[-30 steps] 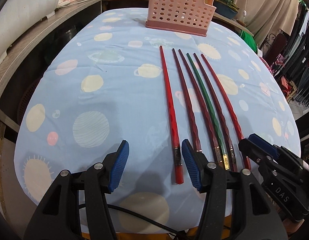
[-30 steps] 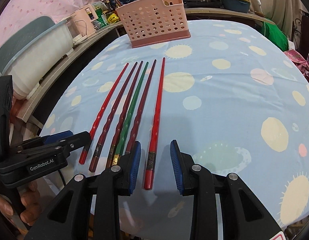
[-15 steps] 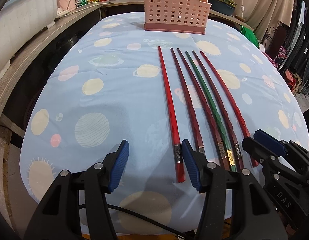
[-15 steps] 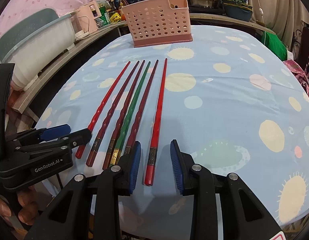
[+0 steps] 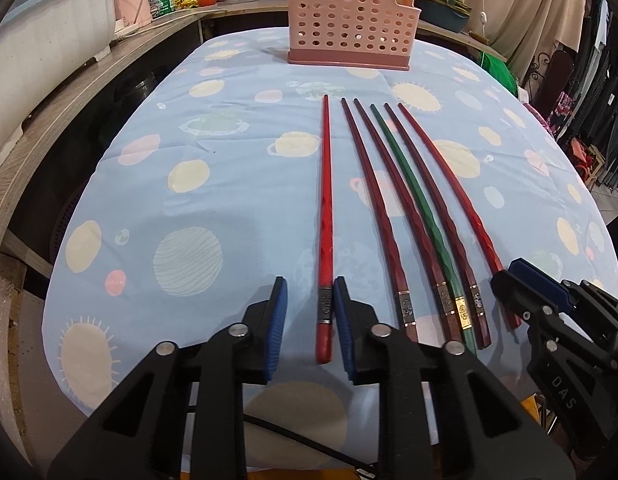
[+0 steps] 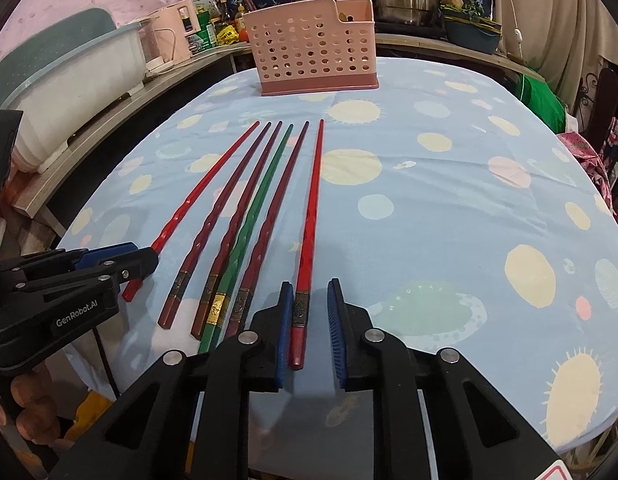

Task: Organize utensils
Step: 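Close the left tool on a bright red chopstick while the right tool grasps another red chopstick, then lift both red chopsticks and lower them into the pink basket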

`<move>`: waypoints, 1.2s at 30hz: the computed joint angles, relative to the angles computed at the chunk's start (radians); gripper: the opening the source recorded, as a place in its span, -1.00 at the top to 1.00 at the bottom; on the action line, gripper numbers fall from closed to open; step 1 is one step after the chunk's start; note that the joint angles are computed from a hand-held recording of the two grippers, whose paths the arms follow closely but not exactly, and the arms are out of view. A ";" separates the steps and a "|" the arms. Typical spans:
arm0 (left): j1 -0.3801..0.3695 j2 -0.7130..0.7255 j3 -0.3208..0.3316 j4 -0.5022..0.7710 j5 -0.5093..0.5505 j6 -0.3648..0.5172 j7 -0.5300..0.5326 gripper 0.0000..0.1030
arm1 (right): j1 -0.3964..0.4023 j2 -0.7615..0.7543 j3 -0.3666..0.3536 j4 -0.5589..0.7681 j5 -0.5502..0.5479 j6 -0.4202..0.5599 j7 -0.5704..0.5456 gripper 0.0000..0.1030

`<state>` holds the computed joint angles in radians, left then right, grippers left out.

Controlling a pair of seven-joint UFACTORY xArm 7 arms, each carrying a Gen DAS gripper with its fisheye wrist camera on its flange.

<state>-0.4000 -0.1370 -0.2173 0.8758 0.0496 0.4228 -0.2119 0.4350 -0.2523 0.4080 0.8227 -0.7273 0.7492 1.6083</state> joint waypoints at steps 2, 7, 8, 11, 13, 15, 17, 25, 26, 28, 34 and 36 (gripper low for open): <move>-0.003 0.001 0.002 0.001 -0.009 0.000 0.009 0.73 | 0.000 -0.006 -0.001 -0.005 0.002 0.001 0.003 0.81; -0.009 0.004 0.010 0.006 -0.047 0.003 0.038 0.85 | -0.002 -0.010 0.000 -0.008 0.006 0.001 0.001 0.84; -0.010 0.005 0.011 0.007 -0.056 0.004 0.044 0.85 | -0.002 -0.011 0.000 -0.009 0.007 -0.001 0.001 0.84; -0.014 0.007 0.016 0.013 -0.088 0.013 0.066 0.86 | -0.004 -0.012 -0.003 -0.011 0.012 -0.011 -0.002 0.85; -0.018 0.010 0.020 0.021 -0.121 0.023 0.086 0.87 | -0.006 -0.016 -0.006 -0.013 0.018 -0.023 -0.006 0.85; -0.020 0.014 0.023 0.029 -0.148 0.033 0.100 0.87 | -0.010 -0.020 -0.002 -0.011 0.017 -0.021 -0.006 0.85; -0.018 0.015 0.023 0.034 -0.160 0.039 0.106 0.87 | -0.014 -0.024 0.002 -0.006 0.013 -0.017 -0.006 0.85; -0.013 0.010 0.025 0.071 -0.193 0.061 0.123 0.87 | -0.039 -0.062 0.002 -0.003 0.018 -0.021 -0.012 0.85; -0.013 0.009 0.027 0.079 -0.201 0.066 0.129 0.87 | -0.044 -0.068 0.003 -0.003 0.019 -0.021 -0.014 0.85; -0.011 0.008 0.030 0.094 -0.213 0.072 0.136 0.87 | -0.057 -0.081 0.007 0.000 0.014 -0.018 -0.016 0.85; -0.005 0.014 0.035 0.158 -0.239 0.080 0.146 0.87 | -0.105 -0.118 0.010 0.013 -0.005 -0.024 -0.027 0.85; 0.000 0.024 0.034 0.189 -0.238 0.083 0.143 0.87 | -0.123 -0.133 0.008 0.015 -0.010 -0.034 -0.034 0.85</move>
<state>-0.4003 -0.1132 -0.1828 1.0653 -0.1888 0.5062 -0.0693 0.3122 -0.3852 0.4156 0.8375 -0.7375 0.7152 1.5740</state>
